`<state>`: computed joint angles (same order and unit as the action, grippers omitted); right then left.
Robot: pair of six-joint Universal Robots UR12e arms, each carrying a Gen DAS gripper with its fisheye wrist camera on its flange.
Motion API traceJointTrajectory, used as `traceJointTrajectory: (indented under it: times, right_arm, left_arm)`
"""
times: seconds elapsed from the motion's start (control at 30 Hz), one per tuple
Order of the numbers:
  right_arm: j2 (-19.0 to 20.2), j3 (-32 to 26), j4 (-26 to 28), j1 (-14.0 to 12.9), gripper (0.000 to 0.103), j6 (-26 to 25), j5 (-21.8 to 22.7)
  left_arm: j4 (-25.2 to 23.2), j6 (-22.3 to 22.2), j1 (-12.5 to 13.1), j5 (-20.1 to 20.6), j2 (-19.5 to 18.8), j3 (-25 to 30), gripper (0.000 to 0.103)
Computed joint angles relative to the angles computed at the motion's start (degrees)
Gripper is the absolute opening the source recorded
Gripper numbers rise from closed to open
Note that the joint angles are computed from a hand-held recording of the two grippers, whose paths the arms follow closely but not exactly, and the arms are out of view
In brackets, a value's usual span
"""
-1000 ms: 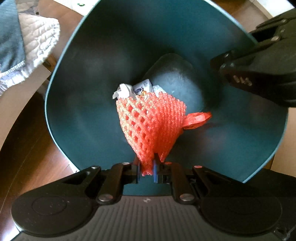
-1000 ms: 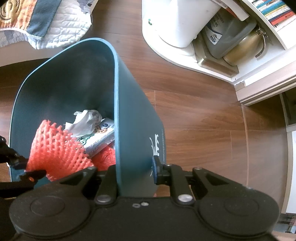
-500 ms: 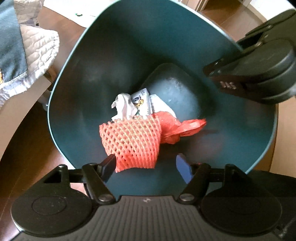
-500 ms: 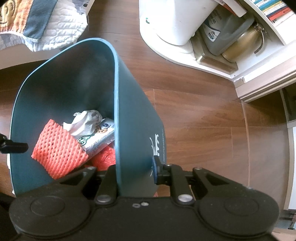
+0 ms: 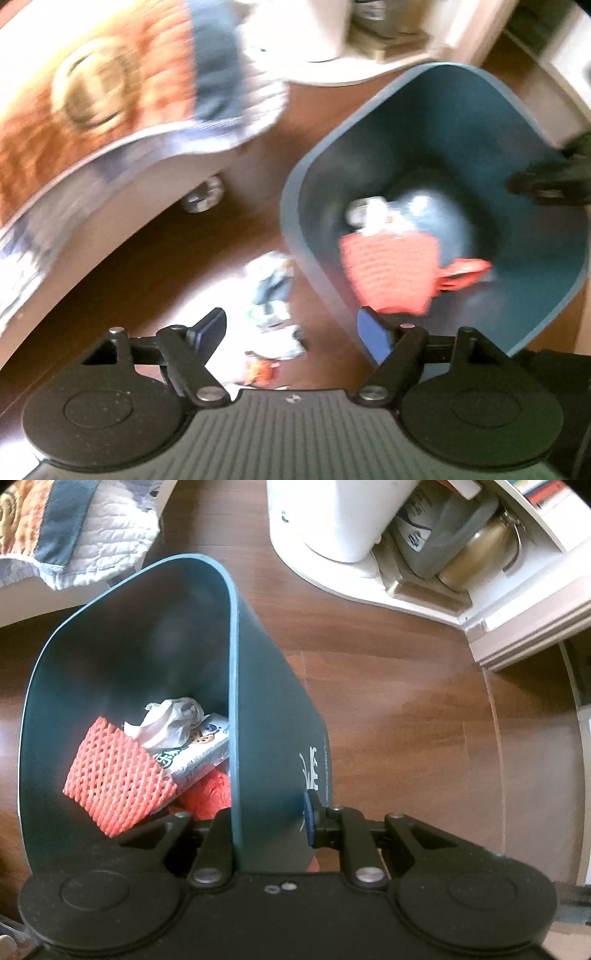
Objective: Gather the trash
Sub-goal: 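Reach the left tool to the crumpled white wrapper and grasp it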
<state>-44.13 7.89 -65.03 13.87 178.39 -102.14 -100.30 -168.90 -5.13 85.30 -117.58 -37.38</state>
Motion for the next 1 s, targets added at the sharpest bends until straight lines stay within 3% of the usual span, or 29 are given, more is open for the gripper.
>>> traceJointTrajectory:
  times: [0.2, 0.33, 0.4, 0.5, 0.6, 0.8, 1.0]
  right_arm:
    - [-2.9, 5.2, -1.7, -1.1, 0.016, 2.0, 1.5]
    - [-5.1, 9.2, -3.0, -2.3, 0.016, 4.0, 3.2]
    - [-5.2, 9.4, -2.5, -2.7, 0.015, 5.2, 3.2]
    - [-5.0, 9.1, -1.3, -2.9, 0.013, 6.0, 2.2]
    - [-5.2, 9.4, -1.0, -3.0, 0.012, 6.4, 2.3]
    - [-4.9, 8.9, -0.5, -3.3, 0.012, 6.7, 2.9]
    - [-3.2, 5.8, 1.5, -3.3, 0.012, 6.6, 2.6]
  left_arm:
    - [2.7, -1.9, 1.9, 4.0, 0.6, -4.6, 0.078]
    - [-2.5, -1.9, 2.9, 1.6, -1.6, -3.6, 0.078]
    - [-8.3, -2.9, 3.2, -0.3, -3.5, -1.8, 0.078]
    - [-14.4, -11.6, 3.8, -2.8, -5.7, -0.7, 0.078]
    - [-15.7, -17.3, 4.2, -5.2, -6.2, -2.3, 0.078]
    - [-12.7, -14.3, 2.7, -0.4, -6.4, -5.8, 0.078]
    - [-11.7, -13.2, 2.3, 0.9, -7.8, -6.9, 0.078]
